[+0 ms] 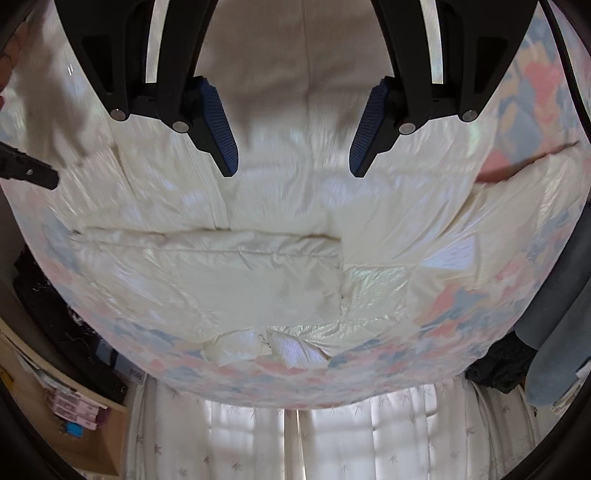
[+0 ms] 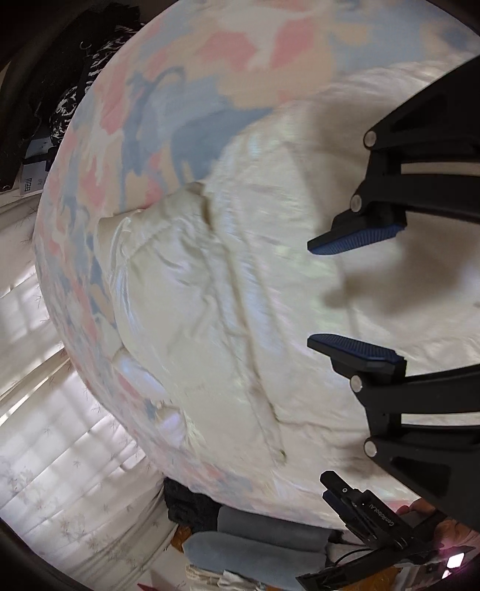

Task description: Fold large clothes

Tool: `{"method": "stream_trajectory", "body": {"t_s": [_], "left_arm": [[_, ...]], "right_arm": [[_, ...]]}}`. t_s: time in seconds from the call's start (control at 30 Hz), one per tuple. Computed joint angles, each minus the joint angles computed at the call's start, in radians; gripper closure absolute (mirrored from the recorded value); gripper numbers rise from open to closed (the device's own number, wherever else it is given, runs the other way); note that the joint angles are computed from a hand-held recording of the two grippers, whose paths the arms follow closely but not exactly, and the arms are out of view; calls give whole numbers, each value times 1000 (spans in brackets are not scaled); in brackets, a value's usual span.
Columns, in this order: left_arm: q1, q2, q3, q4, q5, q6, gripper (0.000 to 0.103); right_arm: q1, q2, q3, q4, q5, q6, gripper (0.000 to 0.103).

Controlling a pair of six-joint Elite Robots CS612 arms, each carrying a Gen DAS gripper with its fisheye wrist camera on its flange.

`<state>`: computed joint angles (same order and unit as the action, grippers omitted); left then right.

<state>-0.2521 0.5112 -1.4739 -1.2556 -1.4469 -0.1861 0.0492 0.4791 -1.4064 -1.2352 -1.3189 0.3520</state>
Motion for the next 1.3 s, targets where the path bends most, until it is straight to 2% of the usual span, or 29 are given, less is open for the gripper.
{"method": "stream_trajectory", "body": {"t_s": [0.13, 0.33, 0.57, 0.9, 1.1, 1.3], "left_arm": [[0, 28, -104, 49, 2, -4, 40], [6, 64, -237, 130, 10, -56, 31], [30, 86, -317, 209, 19, -121, 29], [82, 115, -377, 292, 11, -179, 29], [122, 126, -393, 297, 6, -202, 29], [189, 135, -371, 234, -83, -220, 24]], "right_arm": [[15, 31, -72, 36, 12, 4, 58], [38, 67, -150, 78, 31, 9, 58], [69, 87, -191, 107, 43, 27, 58], [123, 73, -181, 128, 0, -45, 58], [161, 51, -149, 112, -39, -127, 58], [200, 17, -78, 52, -62, -203, 58]]}}
